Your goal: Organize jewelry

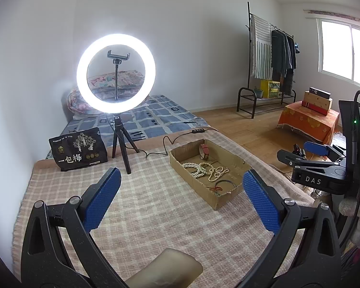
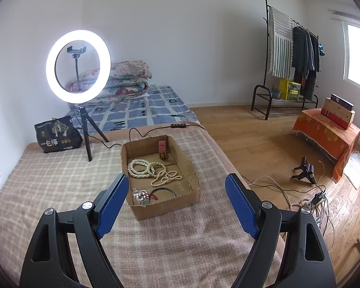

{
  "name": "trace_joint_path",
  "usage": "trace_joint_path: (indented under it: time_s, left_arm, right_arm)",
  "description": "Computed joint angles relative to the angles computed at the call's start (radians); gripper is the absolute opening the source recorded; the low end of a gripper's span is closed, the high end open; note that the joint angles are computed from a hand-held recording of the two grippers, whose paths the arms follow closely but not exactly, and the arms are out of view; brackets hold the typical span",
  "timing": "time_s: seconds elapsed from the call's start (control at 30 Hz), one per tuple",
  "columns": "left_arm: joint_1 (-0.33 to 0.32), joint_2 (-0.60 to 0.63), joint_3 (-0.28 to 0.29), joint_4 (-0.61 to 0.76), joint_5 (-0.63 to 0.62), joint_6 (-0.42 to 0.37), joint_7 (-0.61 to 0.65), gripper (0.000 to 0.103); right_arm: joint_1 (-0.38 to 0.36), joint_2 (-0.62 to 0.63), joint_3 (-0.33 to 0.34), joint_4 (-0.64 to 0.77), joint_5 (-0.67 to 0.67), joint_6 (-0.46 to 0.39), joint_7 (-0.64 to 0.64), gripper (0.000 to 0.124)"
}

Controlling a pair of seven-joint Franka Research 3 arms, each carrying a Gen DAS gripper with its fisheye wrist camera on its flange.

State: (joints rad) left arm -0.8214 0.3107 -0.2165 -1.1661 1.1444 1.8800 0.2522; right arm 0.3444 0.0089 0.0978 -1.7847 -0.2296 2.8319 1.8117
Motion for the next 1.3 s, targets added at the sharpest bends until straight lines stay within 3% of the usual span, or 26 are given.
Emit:
trace_joint_path:
  time_s: [1.3]
  left_arm:
    - [-0.001, 0.0, 0.0, -0.001, 0.002, -0.003, 0.002, 0.103]
  right_arm:
    - [0.005, -0.006, 0.005, -0.014, -0.018, -0.006, 0.017, 0.083]
